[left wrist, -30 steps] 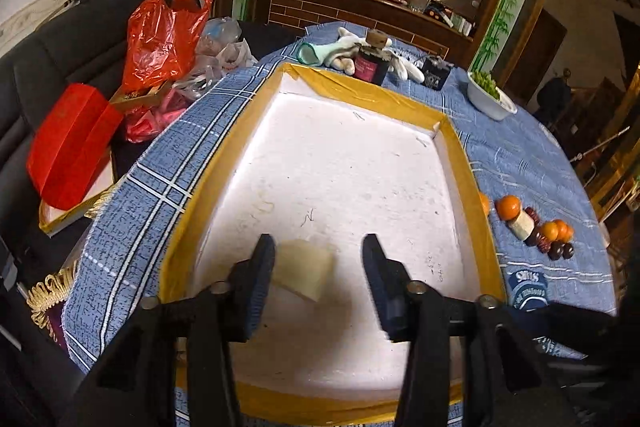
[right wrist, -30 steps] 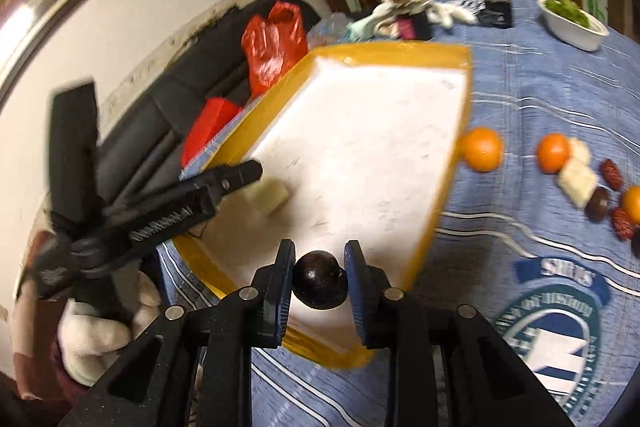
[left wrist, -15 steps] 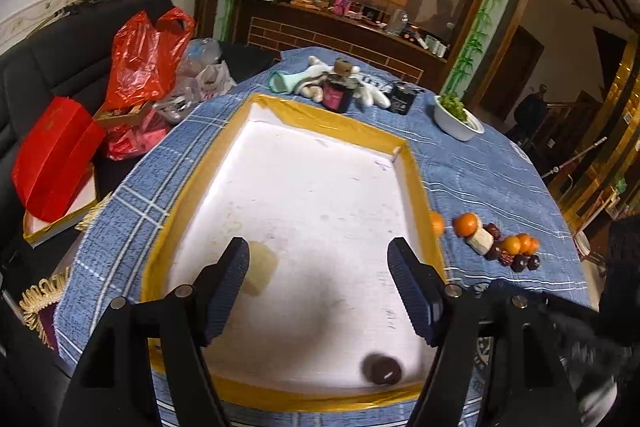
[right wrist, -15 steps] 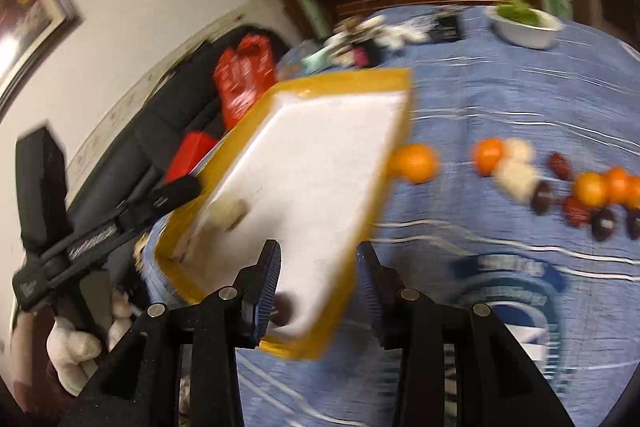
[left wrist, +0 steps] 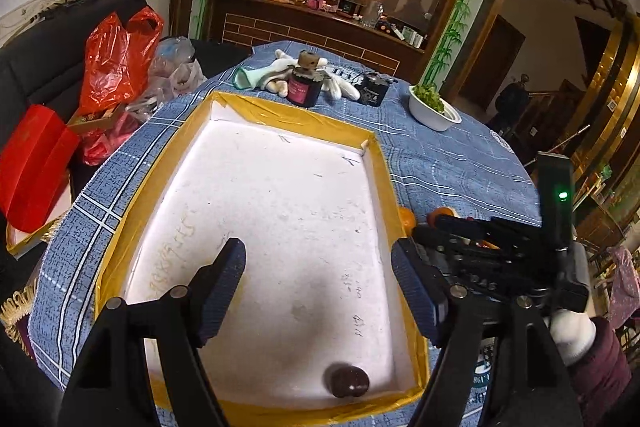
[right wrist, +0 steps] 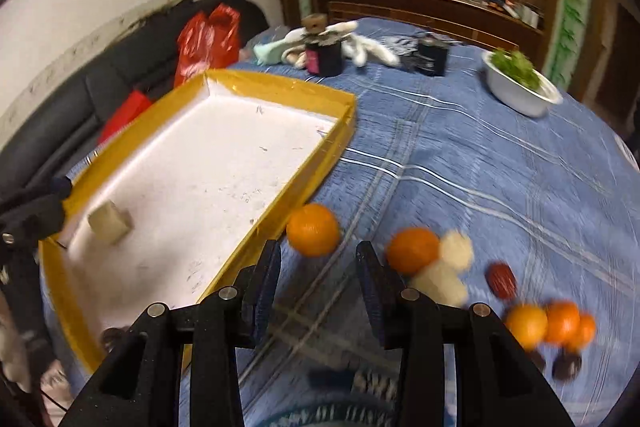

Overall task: Organize fruits
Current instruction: 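Grasp a mandarin with the right gripper while the left returns to the row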

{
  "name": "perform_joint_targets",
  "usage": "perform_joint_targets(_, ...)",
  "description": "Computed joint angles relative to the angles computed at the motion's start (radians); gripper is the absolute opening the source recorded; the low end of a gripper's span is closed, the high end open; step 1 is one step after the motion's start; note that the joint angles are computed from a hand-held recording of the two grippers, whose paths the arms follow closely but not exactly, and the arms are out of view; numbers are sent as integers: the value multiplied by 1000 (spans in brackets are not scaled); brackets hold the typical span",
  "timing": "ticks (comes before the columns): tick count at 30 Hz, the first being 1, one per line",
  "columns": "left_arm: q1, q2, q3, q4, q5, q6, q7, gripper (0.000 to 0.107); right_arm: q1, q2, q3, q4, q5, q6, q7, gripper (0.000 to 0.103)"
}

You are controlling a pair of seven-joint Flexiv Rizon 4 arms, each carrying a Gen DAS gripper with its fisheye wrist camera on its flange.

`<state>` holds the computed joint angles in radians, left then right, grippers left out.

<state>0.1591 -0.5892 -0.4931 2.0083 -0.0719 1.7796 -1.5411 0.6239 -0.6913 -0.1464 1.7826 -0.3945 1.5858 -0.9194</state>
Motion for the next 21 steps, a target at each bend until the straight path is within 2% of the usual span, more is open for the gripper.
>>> perform_joint_targets(5,-3,-21,2,-29,-14,-24,7,75,-68,-74,78,-111,-31,-81,-76,43)
perform_joint_targets(7,-5,-26,-3,-36,-17,-29,16,75,-111,-92,131,-138,-11,-84,-93,40)
perform_joint_targets(8,-8,-30,-6,-42,-18,-33,22,75,-143,-99,179,-152,43,-80,-127,38)
perform_joint_targets(9,-19,-32,-2,-50,-19,-37,29,75,-159,-99,194,-149,31,-75,-104,38)
perform_joint_targets(12,-43,-33,0,-65,-26,-55,51,75,-150,-69,177,-99,68,-23,-80,37)
perform_joint_targets(15,-53,-35,-25,-75,-30,-74,84,75,-167,6,179,21,142,105,-43,37)
perform_joint_targets(16,-57,-36,-34,-79,-31,-81,97,75,-153,33,157,64,169,148,-29,37)
perform_joint_targets(18,-68,-46,-60,-94,-32,-100,131,76,-74,104,53,192,260,263,-3,37)
perform_joint_targets(21,-132,-63,-49,-134,-54,-146,171,76,13,164,-40,320,410,367,-21,37)
